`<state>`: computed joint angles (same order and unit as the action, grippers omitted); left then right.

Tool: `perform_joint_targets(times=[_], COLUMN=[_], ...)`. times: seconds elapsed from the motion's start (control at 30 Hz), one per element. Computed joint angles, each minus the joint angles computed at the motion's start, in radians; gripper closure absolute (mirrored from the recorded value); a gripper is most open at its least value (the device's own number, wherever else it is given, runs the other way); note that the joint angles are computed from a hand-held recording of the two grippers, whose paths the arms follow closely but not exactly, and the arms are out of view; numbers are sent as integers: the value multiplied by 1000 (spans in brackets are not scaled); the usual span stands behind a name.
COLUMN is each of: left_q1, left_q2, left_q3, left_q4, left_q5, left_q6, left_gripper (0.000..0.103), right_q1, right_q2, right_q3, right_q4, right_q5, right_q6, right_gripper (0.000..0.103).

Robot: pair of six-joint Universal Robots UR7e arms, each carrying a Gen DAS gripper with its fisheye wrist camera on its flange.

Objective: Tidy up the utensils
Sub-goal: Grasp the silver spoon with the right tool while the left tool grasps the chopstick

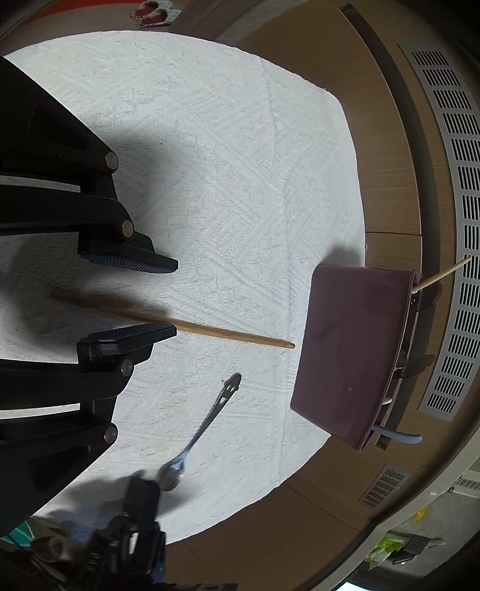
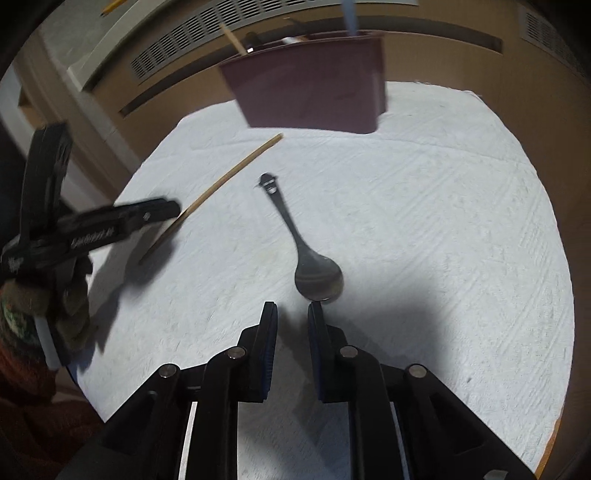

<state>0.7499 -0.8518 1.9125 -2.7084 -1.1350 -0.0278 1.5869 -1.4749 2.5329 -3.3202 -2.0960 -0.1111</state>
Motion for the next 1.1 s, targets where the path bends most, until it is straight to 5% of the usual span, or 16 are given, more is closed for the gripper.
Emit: perform_joint_targets(times=[0.53, 0.73, 0.83, 0.97, 1.1], left_q1=[38, 35, 34, 34, 39], left_q2=[2, 8, 13, 13, 15], left_q3=[-30, -30, -33, -35, -37], left_q4=[14, 16, 18, 20, 20], left_q5=[-64, -48, -45, -46, -63], left_q6=[20, 18, 11, 13, 10], left_gripper=[73, 73, 73, 73, 72], right_q1=[5, 57, 83, 84, 81], right_q2=[272, 431, 474, 423, 369], right_q3=[-291, -450, -496, -443, -370], right_q4=[-151, -152, -124, -83, -128], right_q5=[-209, -357, -432, -371, -379], right_q6=[102, -38, -49, -133, -340], right_gripper=[77, 56, 55, 57, 61])
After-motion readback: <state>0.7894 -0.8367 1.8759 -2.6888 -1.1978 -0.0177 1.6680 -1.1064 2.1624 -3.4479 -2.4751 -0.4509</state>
